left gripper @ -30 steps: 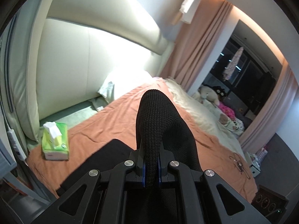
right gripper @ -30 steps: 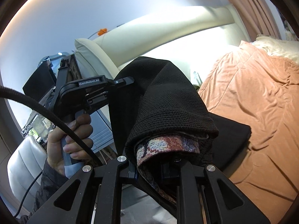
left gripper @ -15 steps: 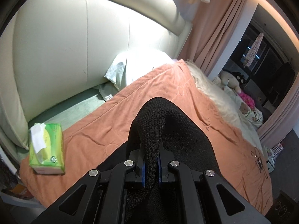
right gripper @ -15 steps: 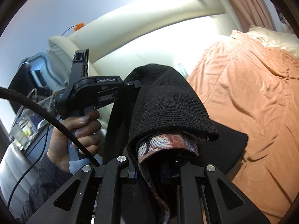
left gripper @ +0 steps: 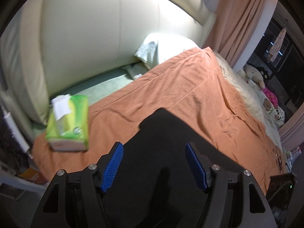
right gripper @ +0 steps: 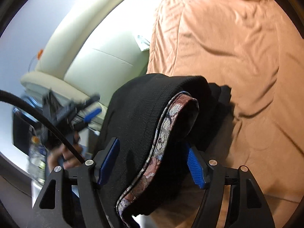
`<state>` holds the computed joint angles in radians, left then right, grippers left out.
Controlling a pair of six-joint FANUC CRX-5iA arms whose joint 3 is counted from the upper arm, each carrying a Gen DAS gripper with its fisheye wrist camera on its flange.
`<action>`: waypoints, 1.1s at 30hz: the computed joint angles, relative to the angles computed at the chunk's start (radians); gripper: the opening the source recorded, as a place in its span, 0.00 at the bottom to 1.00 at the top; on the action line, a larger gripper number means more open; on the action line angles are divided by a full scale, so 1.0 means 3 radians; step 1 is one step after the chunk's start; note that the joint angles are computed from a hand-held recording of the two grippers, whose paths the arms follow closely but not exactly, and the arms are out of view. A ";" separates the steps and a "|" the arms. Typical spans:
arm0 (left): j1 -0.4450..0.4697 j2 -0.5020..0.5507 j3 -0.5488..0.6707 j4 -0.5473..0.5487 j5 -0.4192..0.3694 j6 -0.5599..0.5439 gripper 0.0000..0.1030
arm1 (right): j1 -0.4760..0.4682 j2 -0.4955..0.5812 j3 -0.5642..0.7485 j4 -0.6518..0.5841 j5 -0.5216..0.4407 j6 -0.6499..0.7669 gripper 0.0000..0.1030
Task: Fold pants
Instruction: 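Lower the shorts onto the duvet and open both tools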
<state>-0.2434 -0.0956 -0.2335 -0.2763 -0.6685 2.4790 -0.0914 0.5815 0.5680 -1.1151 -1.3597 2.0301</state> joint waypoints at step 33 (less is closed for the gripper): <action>-0.0306 -0.0484 -0.0537 -0.0833 -0.0393 0.1384 0.10 | -0.0090 0.0612 0.0733 -0.0371 -0.0132 -0.0506 0.59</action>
<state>-0.3352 -0.2409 -0.3946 -0.5264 -0.7864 2.8943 -0.1184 0.7650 0.7878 -1.2263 -1.3993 1.8784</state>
